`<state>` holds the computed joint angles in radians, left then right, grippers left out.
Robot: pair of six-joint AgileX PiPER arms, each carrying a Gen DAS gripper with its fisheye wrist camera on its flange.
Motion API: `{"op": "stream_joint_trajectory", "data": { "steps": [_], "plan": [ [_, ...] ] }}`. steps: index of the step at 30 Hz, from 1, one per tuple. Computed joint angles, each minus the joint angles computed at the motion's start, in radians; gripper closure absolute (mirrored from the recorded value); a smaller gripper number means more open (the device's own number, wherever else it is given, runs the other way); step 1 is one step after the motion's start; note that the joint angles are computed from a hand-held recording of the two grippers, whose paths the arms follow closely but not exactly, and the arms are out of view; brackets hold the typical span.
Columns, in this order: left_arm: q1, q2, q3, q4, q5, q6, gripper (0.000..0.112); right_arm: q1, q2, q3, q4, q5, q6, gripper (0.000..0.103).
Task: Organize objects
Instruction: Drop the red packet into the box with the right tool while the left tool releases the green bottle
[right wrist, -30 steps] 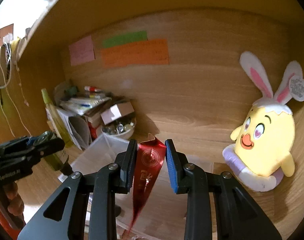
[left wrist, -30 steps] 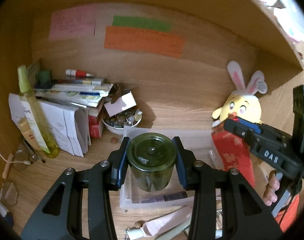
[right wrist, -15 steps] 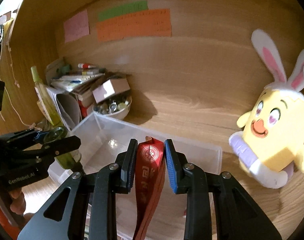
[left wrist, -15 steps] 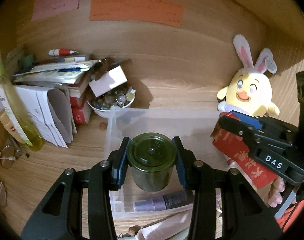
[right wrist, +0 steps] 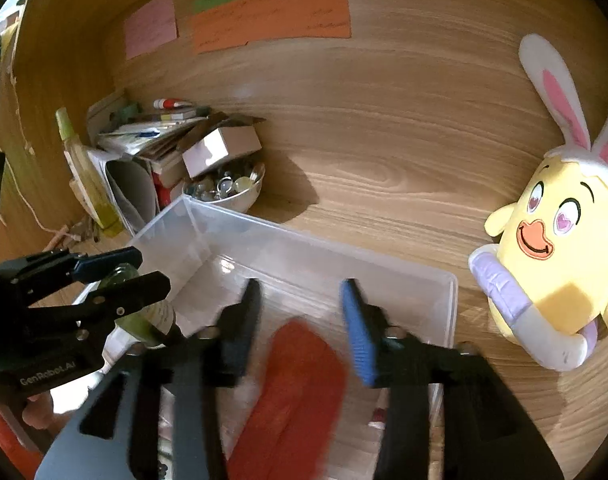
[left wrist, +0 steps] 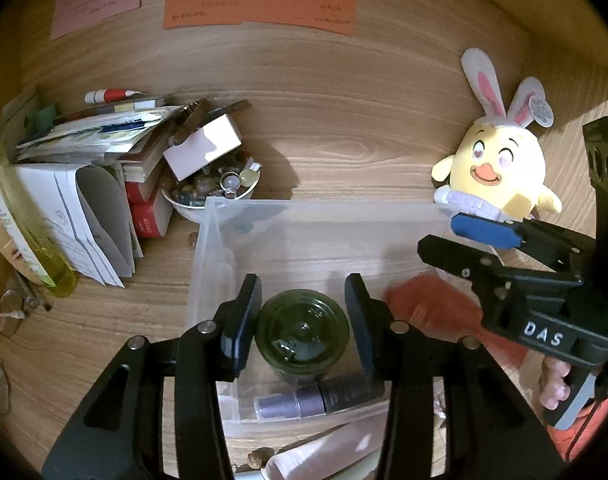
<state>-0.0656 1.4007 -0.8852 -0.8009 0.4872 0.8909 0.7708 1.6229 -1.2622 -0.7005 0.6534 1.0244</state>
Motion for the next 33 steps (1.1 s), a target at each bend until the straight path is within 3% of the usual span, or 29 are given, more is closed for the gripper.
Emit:
{"op": "stream_joint_trajectory", "data": {
  "steps": [15, 19, 21, 24, 28, 33],
  "plan": [
    [0.076, -0.139, 0.049, -0.064, 0.048, 0.085, 0.039, 0.112, -0.028, -0.014, -0.136, 0.117, 0.073, 0.048],
    [0.09, -0.187, 0.078, -0.06, 0.048, 0.101, 0.032, 0.153, -0.051, 0.004, -0.169, 0.147, 0.102, 0.035],
    [0.095, -0.21, 0.096, -0.06, 0.048, 0.11, 0.029, 0.179, -0.066, 0.02, -0.203, 0.166, 0.13, 0.034],
    [0.114, -0.237, 0.12, -0.075, 0.066, 0.137, 0.026, 0.217, -0.091, 0.045, -0.235, 0.194, 0.165, 0.033],
    [0.147, -0.278, 0.154, -0.1, 0.096, 0.176, 0.022, 0.256, -0.135, 0.096, -0.262, 0.203, 0.213, 0.023],
    [0.186, -0.32, 0.187, -0.104, 0.132, 0.199, 0.021, 0.309, -0.176, 0.149, -0.292, 0.23, 0.272, 0.022]
  ]
}}
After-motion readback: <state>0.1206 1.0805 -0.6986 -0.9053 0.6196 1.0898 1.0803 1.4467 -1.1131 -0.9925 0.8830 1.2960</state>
